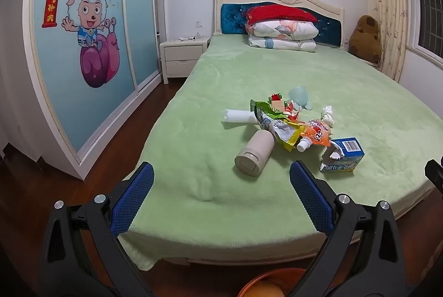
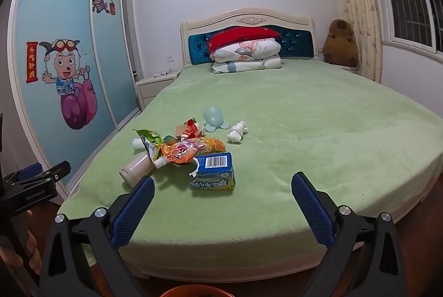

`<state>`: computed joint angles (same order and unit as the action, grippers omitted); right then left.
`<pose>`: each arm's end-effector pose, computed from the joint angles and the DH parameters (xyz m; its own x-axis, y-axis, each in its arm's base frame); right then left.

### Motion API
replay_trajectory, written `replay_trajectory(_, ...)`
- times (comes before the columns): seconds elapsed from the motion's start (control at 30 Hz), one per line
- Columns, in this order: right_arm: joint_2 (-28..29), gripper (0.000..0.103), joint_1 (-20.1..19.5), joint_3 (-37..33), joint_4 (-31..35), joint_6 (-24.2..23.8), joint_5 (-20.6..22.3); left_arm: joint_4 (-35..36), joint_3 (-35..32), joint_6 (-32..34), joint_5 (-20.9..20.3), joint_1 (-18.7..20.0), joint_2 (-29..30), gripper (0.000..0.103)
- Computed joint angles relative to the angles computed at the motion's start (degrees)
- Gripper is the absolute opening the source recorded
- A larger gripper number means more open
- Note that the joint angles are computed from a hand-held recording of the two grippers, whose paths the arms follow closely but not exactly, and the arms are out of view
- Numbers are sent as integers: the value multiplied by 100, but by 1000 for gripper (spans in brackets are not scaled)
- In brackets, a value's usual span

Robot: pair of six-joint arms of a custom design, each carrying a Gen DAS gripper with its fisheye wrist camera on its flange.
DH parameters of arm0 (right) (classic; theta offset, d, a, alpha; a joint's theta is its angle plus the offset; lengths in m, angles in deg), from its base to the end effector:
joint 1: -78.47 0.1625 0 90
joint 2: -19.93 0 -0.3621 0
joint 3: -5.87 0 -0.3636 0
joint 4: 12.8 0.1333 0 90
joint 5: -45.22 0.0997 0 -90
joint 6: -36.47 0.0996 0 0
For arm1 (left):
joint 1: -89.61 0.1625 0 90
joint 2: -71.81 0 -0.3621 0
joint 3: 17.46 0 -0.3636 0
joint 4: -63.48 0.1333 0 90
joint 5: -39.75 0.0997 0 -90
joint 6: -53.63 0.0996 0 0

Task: Collect trash

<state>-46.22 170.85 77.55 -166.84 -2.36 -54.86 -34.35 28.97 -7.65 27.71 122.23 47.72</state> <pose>0.1425 -0.6387 0.4924 -0.7576 -0.2429 0.6059 -0.6376 0.4744 -0.6070 -0.5142 -0.6030 0.1270 -0.6699 -0.3098 -0.6747 0.4742 0.5207 -0.7099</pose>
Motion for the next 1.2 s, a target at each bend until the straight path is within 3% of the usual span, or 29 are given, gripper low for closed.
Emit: replay_trajectory(1.2, 72, 97, 22, -145, 170, 4, -39, -5, -327, 349, -158, 9, 191, 96)
